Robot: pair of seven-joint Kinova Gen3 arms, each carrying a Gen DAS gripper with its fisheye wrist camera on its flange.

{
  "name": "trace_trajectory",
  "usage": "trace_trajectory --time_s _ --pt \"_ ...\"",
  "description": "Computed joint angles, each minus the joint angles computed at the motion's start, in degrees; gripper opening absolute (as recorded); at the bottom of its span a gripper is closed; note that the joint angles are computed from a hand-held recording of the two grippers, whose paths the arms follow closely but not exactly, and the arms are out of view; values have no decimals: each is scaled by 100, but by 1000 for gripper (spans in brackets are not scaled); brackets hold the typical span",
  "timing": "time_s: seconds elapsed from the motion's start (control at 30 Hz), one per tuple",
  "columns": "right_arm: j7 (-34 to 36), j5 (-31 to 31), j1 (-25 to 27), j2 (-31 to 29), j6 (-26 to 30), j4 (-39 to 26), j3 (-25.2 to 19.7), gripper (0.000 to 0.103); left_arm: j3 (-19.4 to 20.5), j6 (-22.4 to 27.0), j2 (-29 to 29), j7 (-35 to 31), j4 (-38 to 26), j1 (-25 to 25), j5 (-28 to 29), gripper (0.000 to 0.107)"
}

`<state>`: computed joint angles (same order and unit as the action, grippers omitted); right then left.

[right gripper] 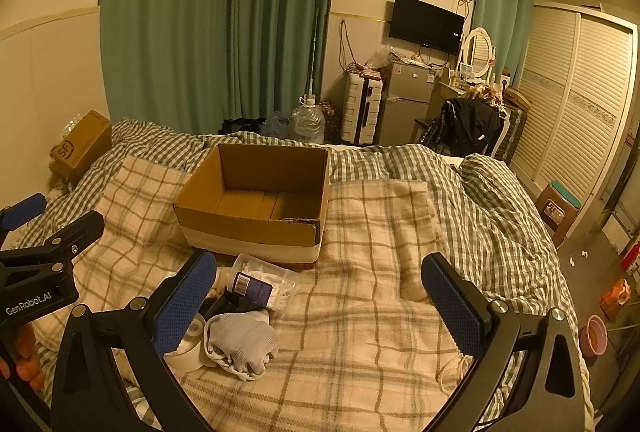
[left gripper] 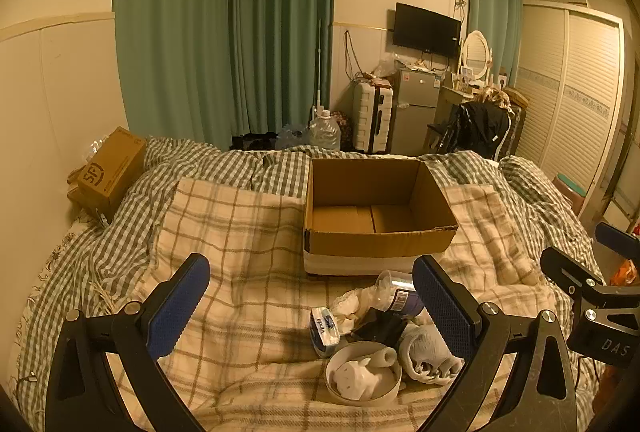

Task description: Organize objects

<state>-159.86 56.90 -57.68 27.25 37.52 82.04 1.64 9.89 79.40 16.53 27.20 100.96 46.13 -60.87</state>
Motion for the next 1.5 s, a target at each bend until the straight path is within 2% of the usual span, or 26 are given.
trace_trajectory --time_s 1.5 --pt "-158 44 -90 11 240 -75 -15 103 1 -171 -30 -122 29 -42 73 103"
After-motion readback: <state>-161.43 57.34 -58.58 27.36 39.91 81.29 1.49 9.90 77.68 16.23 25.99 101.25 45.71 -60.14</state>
